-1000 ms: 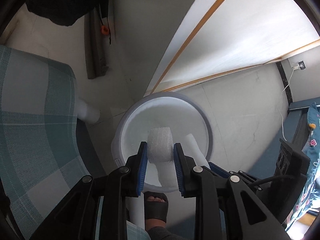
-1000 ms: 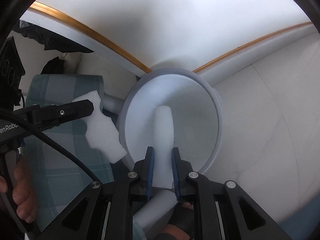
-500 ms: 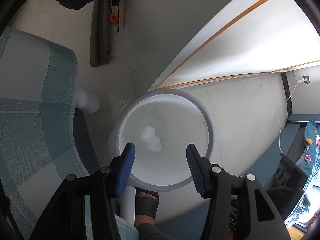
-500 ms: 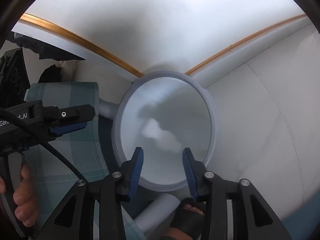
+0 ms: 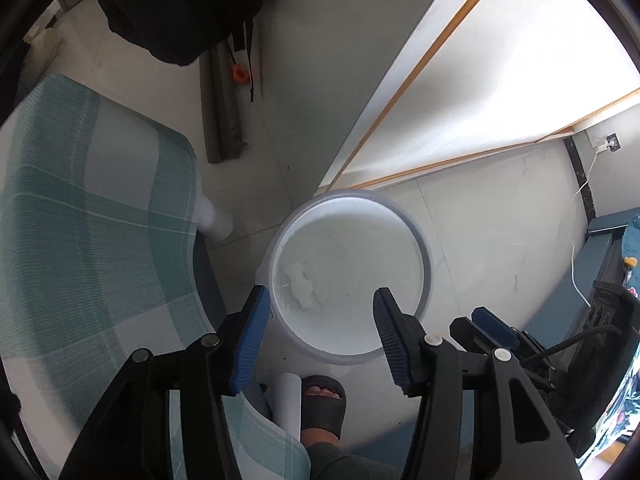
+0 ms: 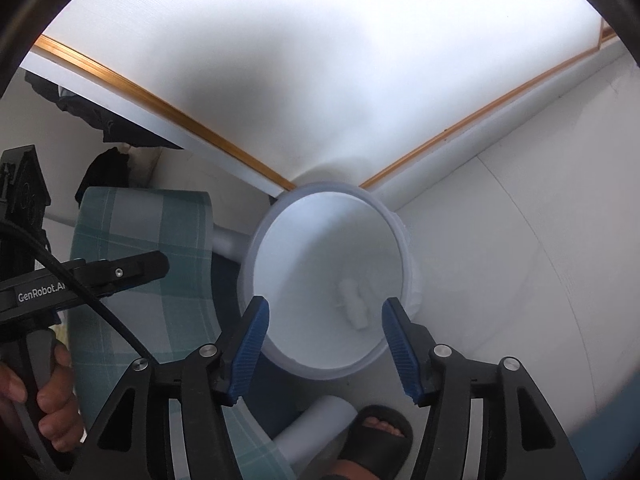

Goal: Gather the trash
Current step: 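Move both grippers back over the table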

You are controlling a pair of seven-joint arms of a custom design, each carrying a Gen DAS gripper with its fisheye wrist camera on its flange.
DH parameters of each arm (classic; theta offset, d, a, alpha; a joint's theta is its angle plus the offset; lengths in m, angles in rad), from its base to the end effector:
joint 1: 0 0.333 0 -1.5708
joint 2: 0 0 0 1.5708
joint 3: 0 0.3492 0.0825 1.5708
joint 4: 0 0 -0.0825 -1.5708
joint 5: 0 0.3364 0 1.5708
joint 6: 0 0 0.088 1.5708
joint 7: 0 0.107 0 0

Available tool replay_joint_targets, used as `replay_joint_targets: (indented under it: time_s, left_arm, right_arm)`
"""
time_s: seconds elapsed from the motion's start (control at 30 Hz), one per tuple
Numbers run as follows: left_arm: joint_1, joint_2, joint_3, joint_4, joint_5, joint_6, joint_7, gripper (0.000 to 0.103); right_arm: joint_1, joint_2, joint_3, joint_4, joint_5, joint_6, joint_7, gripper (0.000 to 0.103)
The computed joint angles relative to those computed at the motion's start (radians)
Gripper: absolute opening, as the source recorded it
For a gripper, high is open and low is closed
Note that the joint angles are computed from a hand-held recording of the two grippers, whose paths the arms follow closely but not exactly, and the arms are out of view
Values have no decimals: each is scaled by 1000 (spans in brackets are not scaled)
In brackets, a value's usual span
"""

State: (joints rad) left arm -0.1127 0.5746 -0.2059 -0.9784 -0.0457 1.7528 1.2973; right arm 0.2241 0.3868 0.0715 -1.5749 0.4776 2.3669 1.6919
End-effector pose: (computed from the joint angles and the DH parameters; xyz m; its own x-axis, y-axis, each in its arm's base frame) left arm 0.6774 -0.1739 0.5881 -0.0139 -0.9784 0.2061 -0.9876 -0.0188 -0.1557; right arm 0.6456 0.1936 0.5117 -0.0317 -0.8749 -0.4833 -0.9507 0.1756 -0.2556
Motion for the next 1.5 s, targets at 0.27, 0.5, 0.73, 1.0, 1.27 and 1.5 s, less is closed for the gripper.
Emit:
replay_joint_targets:
  time_s: [0.27,0.5,0.73,1.0,1.27,1.5]
  left_arm:
    - [13,-202,13,-231,29,200,-2,65]
    - [27,-359,32,-361,69,317,-3,69]
    - [56,-530,67,-516,120,454,-39,78]
    - [108,-700,112,-684,166,582,-80,86]
    - [172,-854,158,-853,245,698,-184,94]
    - [222,-941,211,-968,256,757,-206,98]
  right_arm:
    - [15,-88,-14,-10,-47,46,17,65]
    - [58,-170,-33,13,-195,97,45,74]
    - [97,-237,-21,53,-317,169,92,84]
    - [162,-283,20,79,-395,274,119,89]
    - [268,-247,43,155,-535,356,191,101]
    - [375,-160,36,245,-593,395,219,101]
